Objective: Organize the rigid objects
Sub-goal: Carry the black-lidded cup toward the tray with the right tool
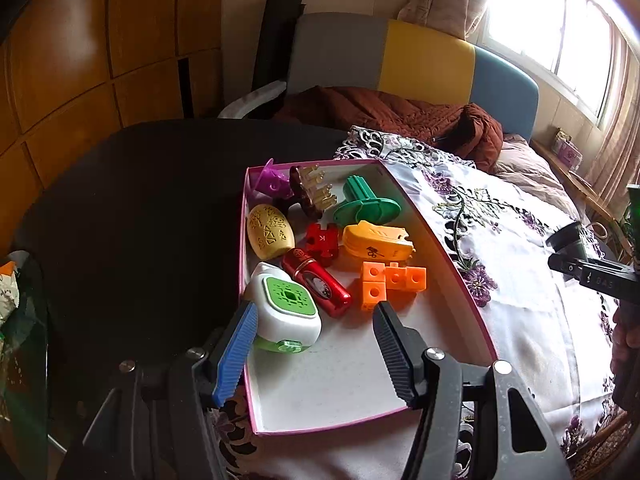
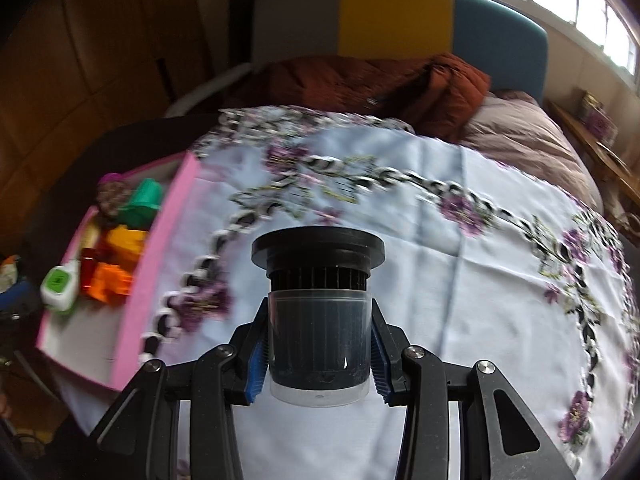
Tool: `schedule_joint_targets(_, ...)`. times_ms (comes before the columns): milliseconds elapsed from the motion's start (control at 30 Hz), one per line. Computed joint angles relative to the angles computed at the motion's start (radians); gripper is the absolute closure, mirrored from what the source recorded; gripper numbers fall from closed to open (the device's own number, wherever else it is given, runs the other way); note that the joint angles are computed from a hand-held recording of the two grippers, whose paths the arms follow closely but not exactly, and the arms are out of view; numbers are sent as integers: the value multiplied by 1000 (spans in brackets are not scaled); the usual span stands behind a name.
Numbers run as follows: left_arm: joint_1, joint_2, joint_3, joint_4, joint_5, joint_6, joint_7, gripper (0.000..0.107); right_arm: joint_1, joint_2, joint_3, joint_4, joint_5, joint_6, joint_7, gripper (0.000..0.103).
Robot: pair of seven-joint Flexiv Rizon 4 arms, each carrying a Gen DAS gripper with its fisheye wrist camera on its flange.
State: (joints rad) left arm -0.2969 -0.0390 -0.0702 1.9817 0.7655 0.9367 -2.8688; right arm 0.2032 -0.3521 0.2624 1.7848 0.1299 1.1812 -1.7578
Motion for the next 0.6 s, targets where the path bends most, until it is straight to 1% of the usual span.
schedule_joint_targets(133,2,7,1,8,0,0,-10,46,-12,25,85,-14,100,-16,-101,60)
schedule_joint_targets(300,9,29,-1,20,16,-16,-37,46,13,50,142,-33,225,-52,-221,60)
schedule_joint_targets(433,24,60,-4,40,28,-42,-66,46,59,52,145,-46,282,-87,-274,60)
schedule_joint_targets(600,55,94,-12,71,30,-63,-93,46,129,27,128,-43,271,-109,-275,60)
